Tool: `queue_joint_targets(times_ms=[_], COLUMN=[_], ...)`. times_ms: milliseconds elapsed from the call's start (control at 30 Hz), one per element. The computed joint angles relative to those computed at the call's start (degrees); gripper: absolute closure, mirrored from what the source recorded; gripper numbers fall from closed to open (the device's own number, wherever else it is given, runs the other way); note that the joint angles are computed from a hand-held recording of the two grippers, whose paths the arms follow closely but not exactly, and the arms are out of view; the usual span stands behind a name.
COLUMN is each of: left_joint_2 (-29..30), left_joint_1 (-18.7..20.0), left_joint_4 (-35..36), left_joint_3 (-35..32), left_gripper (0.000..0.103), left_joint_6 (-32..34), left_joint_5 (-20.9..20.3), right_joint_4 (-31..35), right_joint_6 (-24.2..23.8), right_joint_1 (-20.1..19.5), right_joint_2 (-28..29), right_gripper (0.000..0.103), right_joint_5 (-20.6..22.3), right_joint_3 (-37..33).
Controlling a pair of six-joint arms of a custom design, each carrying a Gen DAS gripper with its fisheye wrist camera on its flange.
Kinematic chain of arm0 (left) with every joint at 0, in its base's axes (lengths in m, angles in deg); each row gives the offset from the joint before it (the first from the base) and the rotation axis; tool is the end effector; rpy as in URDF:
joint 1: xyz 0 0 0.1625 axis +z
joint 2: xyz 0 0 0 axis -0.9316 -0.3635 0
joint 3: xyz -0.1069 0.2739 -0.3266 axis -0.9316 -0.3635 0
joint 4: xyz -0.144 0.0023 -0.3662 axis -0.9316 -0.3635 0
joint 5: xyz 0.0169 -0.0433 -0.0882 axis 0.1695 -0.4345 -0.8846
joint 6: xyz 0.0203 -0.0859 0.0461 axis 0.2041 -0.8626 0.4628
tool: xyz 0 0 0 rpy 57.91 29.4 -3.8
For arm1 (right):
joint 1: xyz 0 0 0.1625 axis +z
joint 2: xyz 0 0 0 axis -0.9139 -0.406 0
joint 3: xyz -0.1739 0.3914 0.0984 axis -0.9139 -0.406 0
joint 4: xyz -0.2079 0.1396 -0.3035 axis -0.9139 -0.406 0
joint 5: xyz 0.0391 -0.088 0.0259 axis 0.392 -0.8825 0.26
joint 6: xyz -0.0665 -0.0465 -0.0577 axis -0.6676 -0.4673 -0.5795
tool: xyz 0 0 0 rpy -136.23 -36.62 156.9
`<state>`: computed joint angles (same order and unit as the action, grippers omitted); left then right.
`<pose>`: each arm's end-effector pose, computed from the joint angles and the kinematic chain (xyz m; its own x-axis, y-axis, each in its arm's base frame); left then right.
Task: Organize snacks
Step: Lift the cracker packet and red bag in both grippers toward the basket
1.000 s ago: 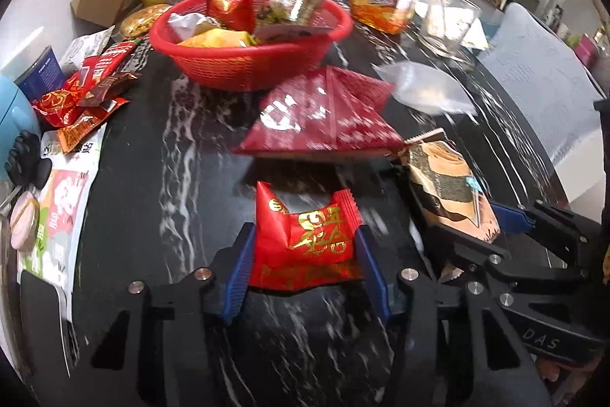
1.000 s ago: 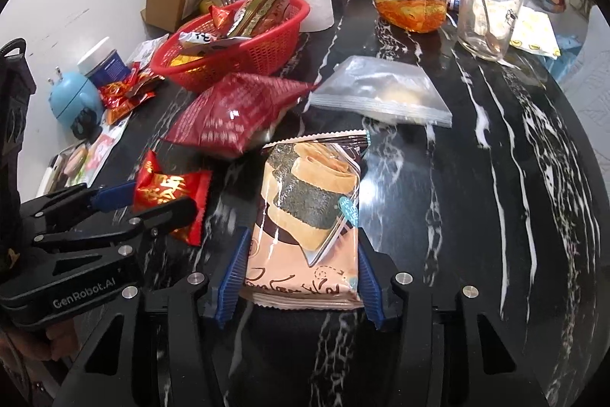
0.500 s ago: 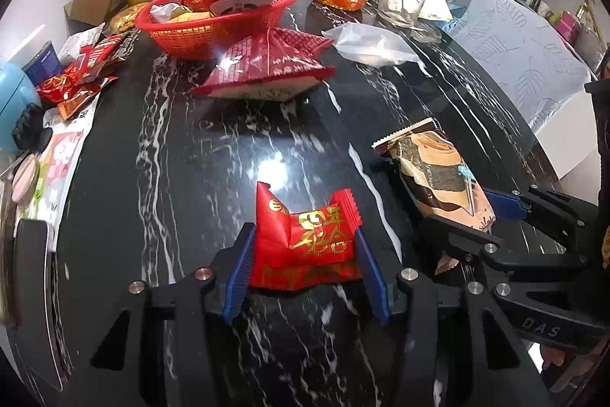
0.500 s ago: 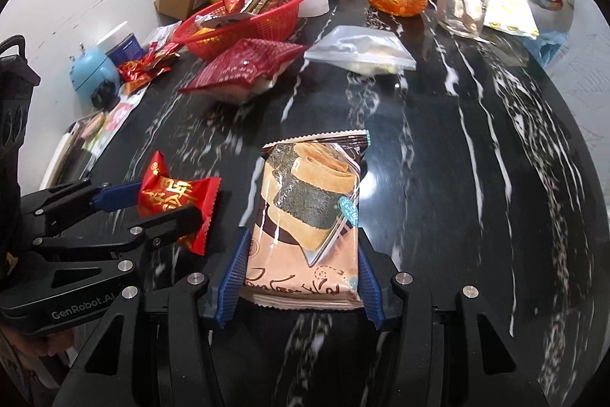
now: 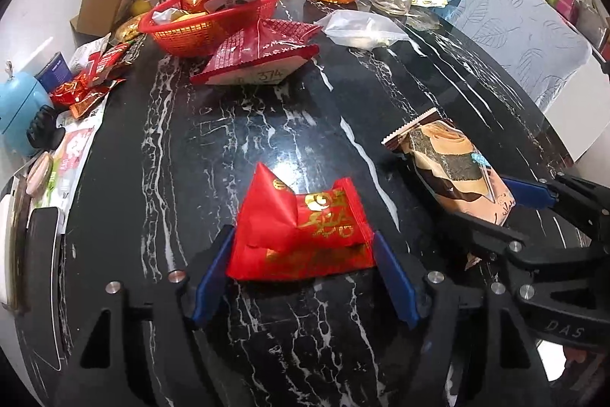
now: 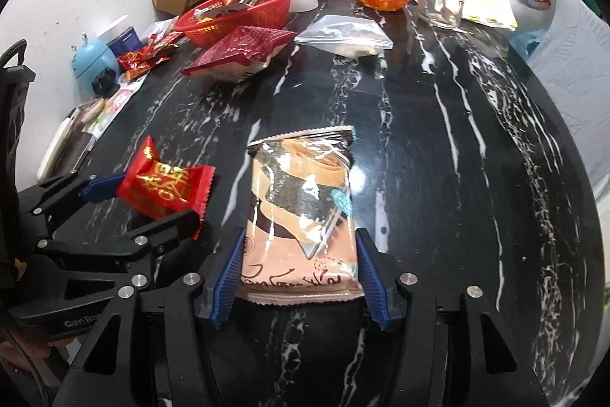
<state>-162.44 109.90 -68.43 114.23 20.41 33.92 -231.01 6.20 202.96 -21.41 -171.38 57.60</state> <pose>-0.0389 -0.2982 0.2821 -0.6852 0.3594 -0.6335 0.5775 0.7981 -0.1718 0.3750 -0.2638 -0.0311 -0.7889 -0.1034 0.6058 -0.3825 0.8541 -0.3524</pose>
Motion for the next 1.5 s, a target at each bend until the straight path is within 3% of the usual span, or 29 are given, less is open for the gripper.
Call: queue_joint_targets(times_ms=[267, 467, 567, 633, 667, 733, 900, 1033, 1100, 1500], left_joint_2=[0.5, 0.9, 0.2, 0.1, 0.1, 0.4, -0.1, -1.6, -2.1, -3.4], left_joint_1=[-1.1, -0.7, -1.1, -0.7, -0.6, -0.1, 1.6, 1.1, 1.3, 1.3], left_joint_4=[2.1, 0.7, -0.4, -1.5, -2.1, -2.8, -3.7, -2.8, -2.4, -1.1], left_joint_3=[-0.3, -0.2, 0.4, 0.4, 0.4, 0.2, -0.4, -0.7, -1.1, -2.2], left_gripper=[0.031, 0.031, 0.052, 0.071, 0.077, 0.08, 0.084, 0.084, 0.084, 0.084], left_joint_6=[-3.0, -2.5, -0.5, 0.2, 0.4, 0.5, 1.5, 1.5, 1.4, 0.8], left_joint_5=[0.6, 0.7, 0.2, -0.6, -0.6, -1.1, -3.6, -4.1, -4.6, -4.8], right_joint_4=[2.3, 1.7, 2.4, 3.3, 3.3, 2.3, -0.4, -1.9, -2.6, -7.1], right_joint_6=[-0.4, -0.9, -1.8, -1.6, -2.0, -3.0, -3.0, -3.7, -4.1, -6.1], right_joint_1=[0.7, 0.4, 0.6, 0.8, 0.8, 0.8, 0.4, 0.4, 0.6, 0.6], right_joint_2=[0.0, 0.2, 0.6, 0.9, 1.0, 1.2, 0.8, 0.7, 0.7, 0.8], right_gripper=[0.032, 0.032, 0.04, 0.041, 0.041, 0.042, 0.043, 0.045, 0.05, 0.051], right_joint_5=[-2.8, -3.0, -4.1, -4.8, -4.9, -4.8, -2.8, -0.5, 0.2, 2.6], right_joint_3=[0.3, 0.2, -0.3, -0.7, -0.8, -0.7, 0.2, 0.4, 0.3, 0.7])
